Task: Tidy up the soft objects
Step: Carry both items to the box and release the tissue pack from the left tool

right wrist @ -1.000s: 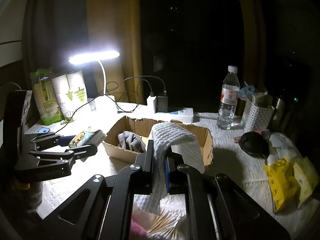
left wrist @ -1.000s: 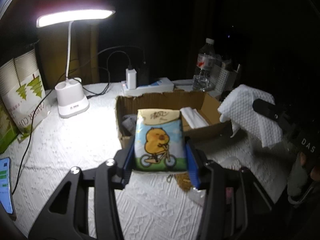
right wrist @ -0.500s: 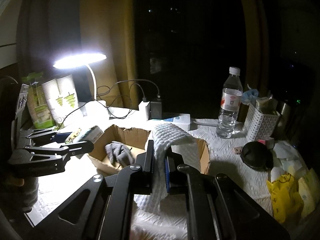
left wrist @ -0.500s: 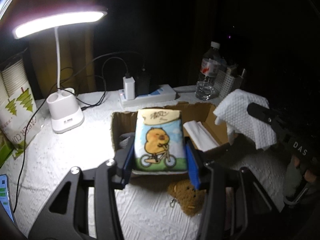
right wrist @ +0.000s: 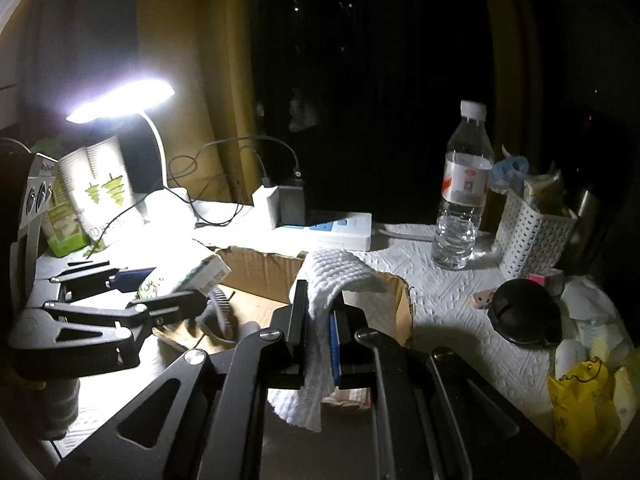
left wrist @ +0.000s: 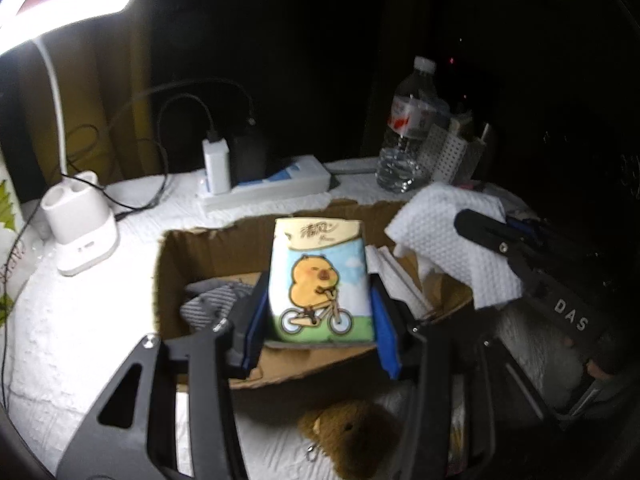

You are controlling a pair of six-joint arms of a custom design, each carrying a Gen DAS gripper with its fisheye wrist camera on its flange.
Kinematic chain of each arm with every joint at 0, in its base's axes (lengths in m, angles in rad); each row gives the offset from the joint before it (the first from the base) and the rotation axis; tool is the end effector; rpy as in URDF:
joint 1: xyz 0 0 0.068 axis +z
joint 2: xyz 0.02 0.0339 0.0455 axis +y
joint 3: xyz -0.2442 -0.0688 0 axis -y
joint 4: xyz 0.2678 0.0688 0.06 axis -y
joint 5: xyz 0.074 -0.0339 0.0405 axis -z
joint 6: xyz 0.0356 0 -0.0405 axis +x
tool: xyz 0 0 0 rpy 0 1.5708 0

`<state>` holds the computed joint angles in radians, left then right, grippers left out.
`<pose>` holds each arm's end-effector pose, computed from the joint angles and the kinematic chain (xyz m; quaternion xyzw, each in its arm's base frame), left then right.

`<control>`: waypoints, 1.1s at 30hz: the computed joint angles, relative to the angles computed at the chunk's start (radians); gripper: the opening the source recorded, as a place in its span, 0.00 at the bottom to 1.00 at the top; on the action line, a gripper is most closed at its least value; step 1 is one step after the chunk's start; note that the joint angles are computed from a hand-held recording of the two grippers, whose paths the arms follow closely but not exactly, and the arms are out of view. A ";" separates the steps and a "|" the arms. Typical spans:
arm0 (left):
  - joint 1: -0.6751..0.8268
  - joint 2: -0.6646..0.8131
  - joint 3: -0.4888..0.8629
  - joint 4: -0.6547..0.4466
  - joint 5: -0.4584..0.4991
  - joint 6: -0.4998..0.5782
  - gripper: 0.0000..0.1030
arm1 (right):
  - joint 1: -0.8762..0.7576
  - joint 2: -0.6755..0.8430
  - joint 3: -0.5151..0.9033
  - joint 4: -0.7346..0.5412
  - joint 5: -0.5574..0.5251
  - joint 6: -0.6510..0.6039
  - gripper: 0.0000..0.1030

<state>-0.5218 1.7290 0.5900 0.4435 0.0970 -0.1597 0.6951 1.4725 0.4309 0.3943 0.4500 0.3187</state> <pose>0.2662 -0.1570 0.0664 0.1831 0.8862 -0.1829 0.3843 0.2155 0.1595 0.0917 -0.0656 0.8759 0.0362 0.4766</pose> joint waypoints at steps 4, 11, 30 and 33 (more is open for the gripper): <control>-0.013 0.094 0.072 -0.011 0.010 -0.009 0.46 | -0.038 0.063 0.005 0.045 -0.026 0.015 0.09; -0.030 0.205 0.161 -0.026 0.016 -0.014 0.46 | -0.096 0.166 0.027 0.090 -0.074 0.033 0.09; -0.062 0.270 0.219 -0.048 -0.029 -0.009 0.52 | -0.130 0.249 0.071 0.050 -0.107 0.067 0.32; -0.068 0.239 0.193 -0.038 -0.050 -0.006 0.68 | -0.114 0.209 0.056 0.028 -0.083 0.081 0.45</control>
<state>-0.5896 1.9677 0.7831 0.4057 0.0471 -0.1655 0.5811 1.6812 0.4869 0.4225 0.3675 0.3994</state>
